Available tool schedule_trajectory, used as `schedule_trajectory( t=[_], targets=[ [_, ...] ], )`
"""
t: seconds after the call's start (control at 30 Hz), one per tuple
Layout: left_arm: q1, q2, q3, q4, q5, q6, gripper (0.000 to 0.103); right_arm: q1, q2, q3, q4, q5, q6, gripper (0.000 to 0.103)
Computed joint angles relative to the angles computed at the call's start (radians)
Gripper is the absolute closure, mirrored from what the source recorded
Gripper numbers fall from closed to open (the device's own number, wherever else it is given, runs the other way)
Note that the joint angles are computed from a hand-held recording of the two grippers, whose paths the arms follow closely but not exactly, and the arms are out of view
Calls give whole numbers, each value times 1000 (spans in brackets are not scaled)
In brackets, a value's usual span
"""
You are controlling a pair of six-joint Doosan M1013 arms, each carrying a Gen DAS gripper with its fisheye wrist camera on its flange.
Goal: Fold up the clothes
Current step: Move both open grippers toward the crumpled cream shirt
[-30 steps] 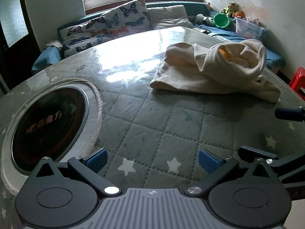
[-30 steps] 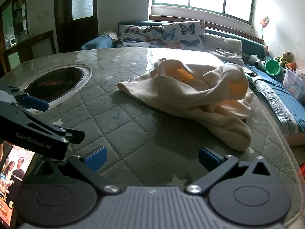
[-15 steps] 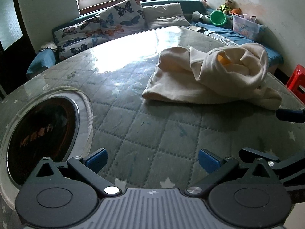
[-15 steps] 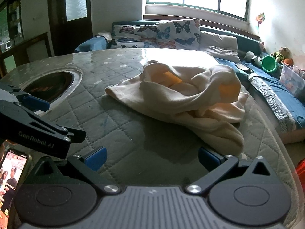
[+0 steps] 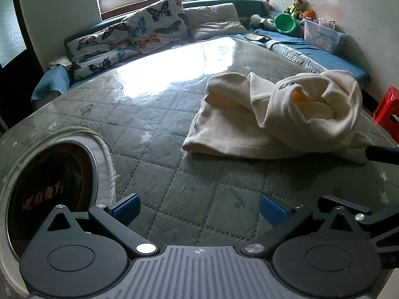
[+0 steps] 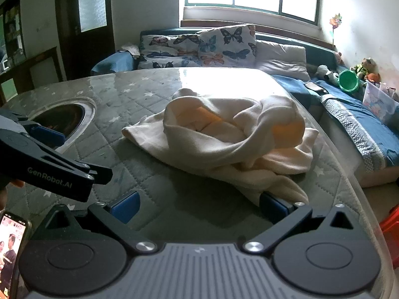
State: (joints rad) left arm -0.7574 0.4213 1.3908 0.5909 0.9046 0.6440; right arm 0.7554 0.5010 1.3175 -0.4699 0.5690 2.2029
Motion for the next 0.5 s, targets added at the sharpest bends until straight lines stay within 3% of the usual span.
schedule_trajectory(
  t=[0.5],
  targets=[
    [20,28,-66,-4,12,38,0,-25,3,-35,-25,-14,50,4]
  ],
)
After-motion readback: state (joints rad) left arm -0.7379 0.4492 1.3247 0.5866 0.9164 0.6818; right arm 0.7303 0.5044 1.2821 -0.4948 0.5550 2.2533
